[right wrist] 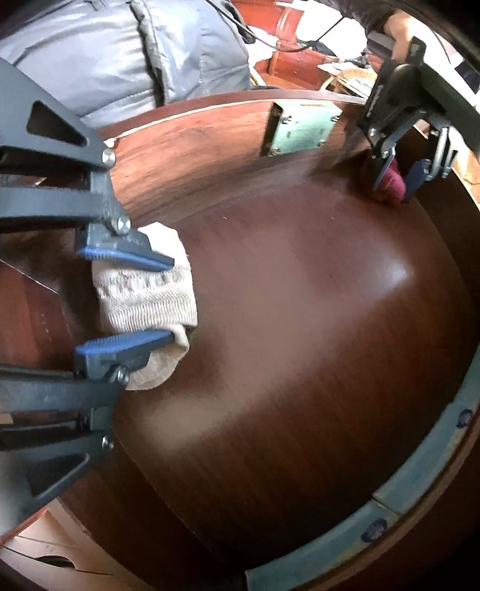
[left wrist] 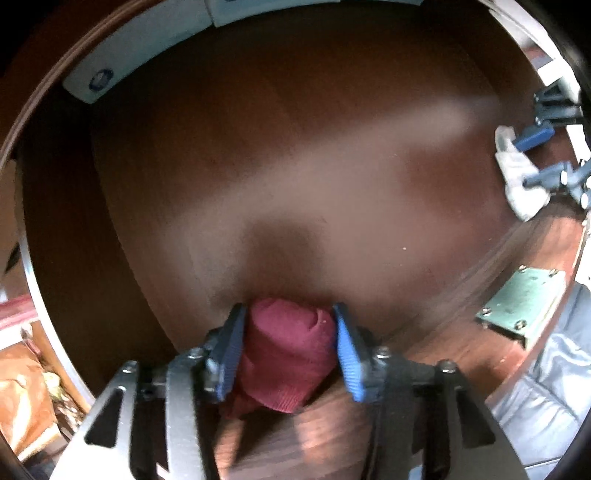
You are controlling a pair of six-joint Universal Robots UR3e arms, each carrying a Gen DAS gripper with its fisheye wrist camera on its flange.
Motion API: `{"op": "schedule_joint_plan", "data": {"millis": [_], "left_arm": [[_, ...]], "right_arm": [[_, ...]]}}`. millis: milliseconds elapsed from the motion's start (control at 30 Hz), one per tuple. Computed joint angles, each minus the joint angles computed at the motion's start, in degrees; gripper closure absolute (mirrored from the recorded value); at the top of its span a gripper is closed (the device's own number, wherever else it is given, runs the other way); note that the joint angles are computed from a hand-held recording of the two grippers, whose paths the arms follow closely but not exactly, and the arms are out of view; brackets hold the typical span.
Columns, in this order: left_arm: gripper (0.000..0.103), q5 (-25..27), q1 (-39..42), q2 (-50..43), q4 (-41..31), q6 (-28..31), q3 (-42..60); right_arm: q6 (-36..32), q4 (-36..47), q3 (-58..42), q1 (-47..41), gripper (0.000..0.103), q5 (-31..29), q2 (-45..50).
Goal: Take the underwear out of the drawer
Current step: 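Grasp the maroon sock with the left gripper while the right grasps the beige sock, then lift the maroon sock with the left gripper while the right lifts the beige sock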
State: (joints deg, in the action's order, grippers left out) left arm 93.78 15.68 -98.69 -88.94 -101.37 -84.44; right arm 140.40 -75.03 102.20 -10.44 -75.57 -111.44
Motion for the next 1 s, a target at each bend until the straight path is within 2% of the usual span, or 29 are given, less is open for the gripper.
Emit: {"op": "schedule_joint_plan", "data": {"millis": [33,100,300,400,433,500,533,567,667,800,900,1000], "left_arm": [[0.062,-0.5,0.6,1.0,0.8,0.5,-1.1],[0.065,-1.9,1.4,2.4,2.5,1.2,-2.5],[0.066,-9.1,3.9,2.0,-0.8,0.5,2.6],[0.065,-11.1,4.6,3.0,0.5,0.6,0.7],[0.065,-11.2,4.7,3.1,0.8,0.6,-0.1],[0.063,-11.3,4.8,3.2,1.9,0.5,-1.6],[0.060,-11.0,5.1,3.1,1.9,1.0,-1.8],[0.056,-10.9,5.1,3.1,2.2,1.2,-2.2],[0.052,-10.7,4.6,2.8,2.4,0.7,-2.2],[0.041,-9.8,4.1,2.6,4.6,0.1,-3.3],[0.033,-8.8,3.0,3.0,4.5,-1.4,-3.4],[0.032,-7.0,3.1,2.6,7.1,-0.6,-5.5]], "right_arm": [[0.5,-1.3,0.6,0.1,0.083,-0.2,-0.8],[1.9,-3.8,1.4,0.7,0.084,-1.4,-1.6],[5.3,-8.5,3.5,1.5,0.084,-3.2,-4.2],[6.5,-9.2,3.1,1.4,0.084,-2.7,-4.8],[5.7,-7.9,2.5,0.4,0.081,-1.9,-4.6],[5.7,-5.2,1.1,0.1,0.061,-2.1,-4.2],[5.9,-4.8,0.9,0.2,0.042,-2.4,-4.3],[5.7,-4.0,0.6,0.6,0.037,-2.6,-4.2],[5.1,-2.5,-0.2,0.9,0.037,-3.6,-4.4],[7.8,-3.8,-1.1,4.1,0.037,-4.8,-2.1],[11.2,-8.8,0.5,8.3,0.037,-6.2,1.4],[13.0,-11.9,3.5,10.9,0.038,-7.7,0.9]]}}
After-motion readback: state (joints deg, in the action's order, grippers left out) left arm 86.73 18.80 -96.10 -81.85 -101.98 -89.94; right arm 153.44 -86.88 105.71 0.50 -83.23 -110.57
